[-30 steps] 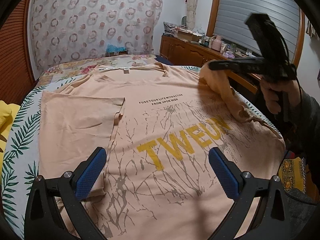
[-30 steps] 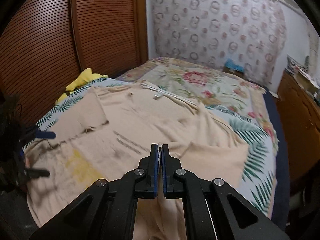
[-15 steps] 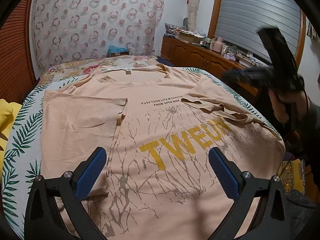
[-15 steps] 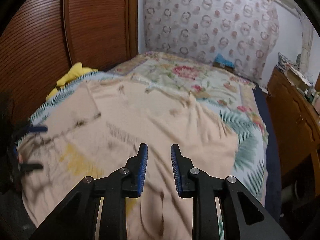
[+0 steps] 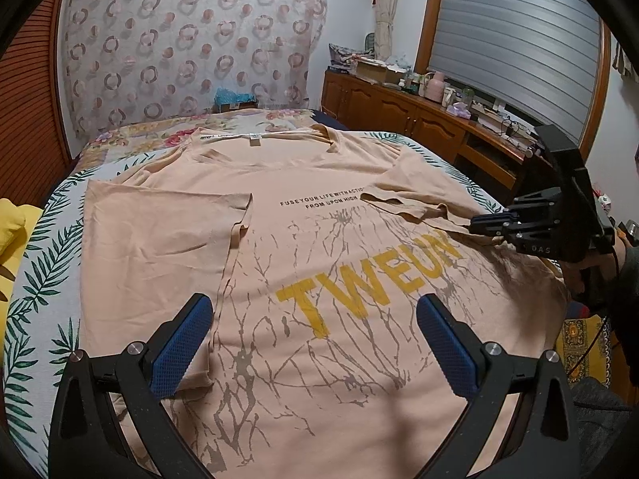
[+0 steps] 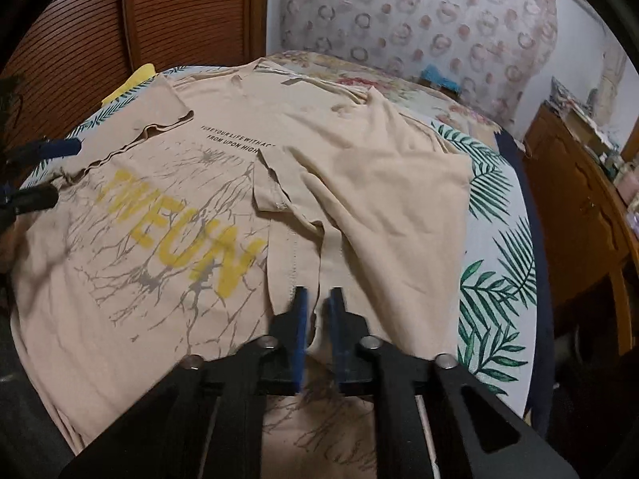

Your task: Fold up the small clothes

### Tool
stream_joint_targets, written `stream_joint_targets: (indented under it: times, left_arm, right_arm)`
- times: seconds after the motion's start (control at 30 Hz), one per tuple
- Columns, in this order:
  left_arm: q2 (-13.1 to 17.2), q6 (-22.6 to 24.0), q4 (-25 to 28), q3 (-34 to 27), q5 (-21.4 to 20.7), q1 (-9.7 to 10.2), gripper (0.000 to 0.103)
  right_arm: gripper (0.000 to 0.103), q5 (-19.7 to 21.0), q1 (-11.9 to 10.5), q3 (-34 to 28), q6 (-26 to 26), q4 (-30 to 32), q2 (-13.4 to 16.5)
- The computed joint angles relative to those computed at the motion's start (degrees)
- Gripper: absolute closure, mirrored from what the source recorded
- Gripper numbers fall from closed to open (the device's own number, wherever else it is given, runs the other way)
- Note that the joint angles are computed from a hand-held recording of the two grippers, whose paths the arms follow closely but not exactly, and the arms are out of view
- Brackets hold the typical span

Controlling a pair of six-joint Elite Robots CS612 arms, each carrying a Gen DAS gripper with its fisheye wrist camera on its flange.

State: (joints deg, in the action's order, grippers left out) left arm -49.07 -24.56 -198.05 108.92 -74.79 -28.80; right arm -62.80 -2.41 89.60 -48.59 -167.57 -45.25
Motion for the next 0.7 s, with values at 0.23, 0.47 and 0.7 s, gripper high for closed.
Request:
stream_joint_targets:
  times: [0.23, 0.47, 0.7]
  left_arm:
    - [0.1, -0.1, 0.2, -0.2, 0.3, -0.03, 0.001]
    - [0.2, -0.5, 0.1, -0.3, 0.9, 0.17, 0.001]
    - [-0.3, -0.2, 0.7, -0.4, 4.8, 0.87, 0.001]
  right_arm:
    - [0.101, 5.3, -1.8, 3.4, -2.6, 0.7, -2.0]
    - [0.101, 7.1, -3.2, 4.6, -4.3, 3.3, -2.8]
    - [0.052, 8.4, -3.5, 2.2, 0.3, 0.7, -1.6]
